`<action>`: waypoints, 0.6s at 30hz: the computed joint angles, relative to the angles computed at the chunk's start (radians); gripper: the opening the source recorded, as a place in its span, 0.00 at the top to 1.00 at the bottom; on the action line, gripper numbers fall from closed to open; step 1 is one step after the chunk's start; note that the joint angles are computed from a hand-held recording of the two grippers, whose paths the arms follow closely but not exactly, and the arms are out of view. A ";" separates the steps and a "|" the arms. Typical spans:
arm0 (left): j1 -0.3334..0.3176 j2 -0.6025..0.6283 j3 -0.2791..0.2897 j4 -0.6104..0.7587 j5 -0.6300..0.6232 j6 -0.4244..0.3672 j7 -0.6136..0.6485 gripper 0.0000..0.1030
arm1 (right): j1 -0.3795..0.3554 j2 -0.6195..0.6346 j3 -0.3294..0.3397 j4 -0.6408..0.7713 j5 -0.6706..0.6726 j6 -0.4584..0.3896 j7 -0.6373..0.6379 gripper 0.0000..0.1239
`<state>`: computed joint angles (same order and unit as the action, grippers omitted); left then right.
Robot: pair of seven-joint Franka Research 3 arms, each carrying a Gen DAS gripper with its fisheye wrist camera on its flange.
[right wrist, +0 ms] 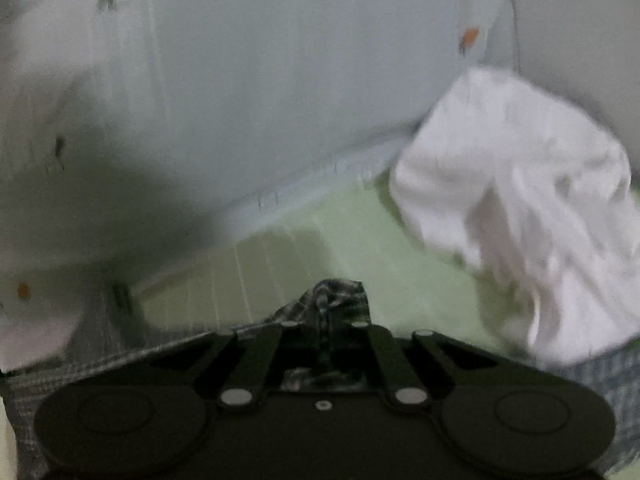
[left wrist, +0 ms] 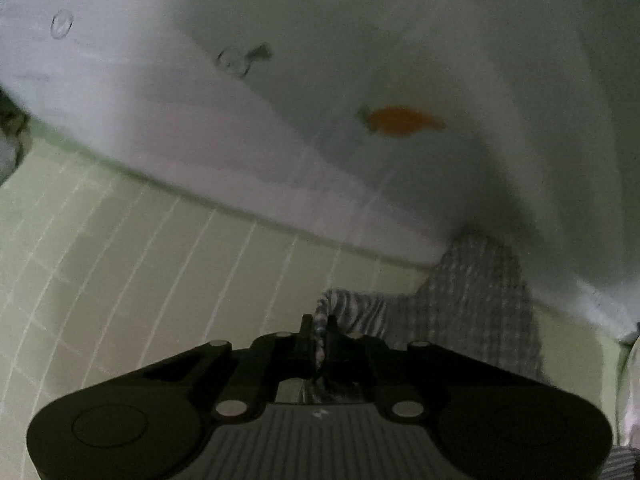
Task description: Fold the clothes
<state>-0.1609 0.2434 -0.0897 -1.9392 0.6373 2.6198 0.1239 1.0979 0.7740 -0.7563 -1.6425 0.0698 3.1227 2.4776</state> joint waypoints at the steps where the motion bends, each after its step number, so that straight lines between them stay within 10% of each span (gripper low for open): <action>1: -0.008 0.016 0.001 0.031 0.015 -0.023 0.006 0.95 | 0.010 0.008 -0.025 0.010 -0.003 0.003 0.004 0.97; 9: -0.048 0.190 0.001 0.265 -0.014 -0.177 0.118 1.00 | -0.034 0.067 -0.064 0.136 -0.104 -0.128 0.004 0.97; 18: -0.073 0.284 0.027 0.317 -0.055 -0.205 0.165 1.00 | -0.222 0.054 0.165 0.158 -0.131 -0.204 0.027 0.97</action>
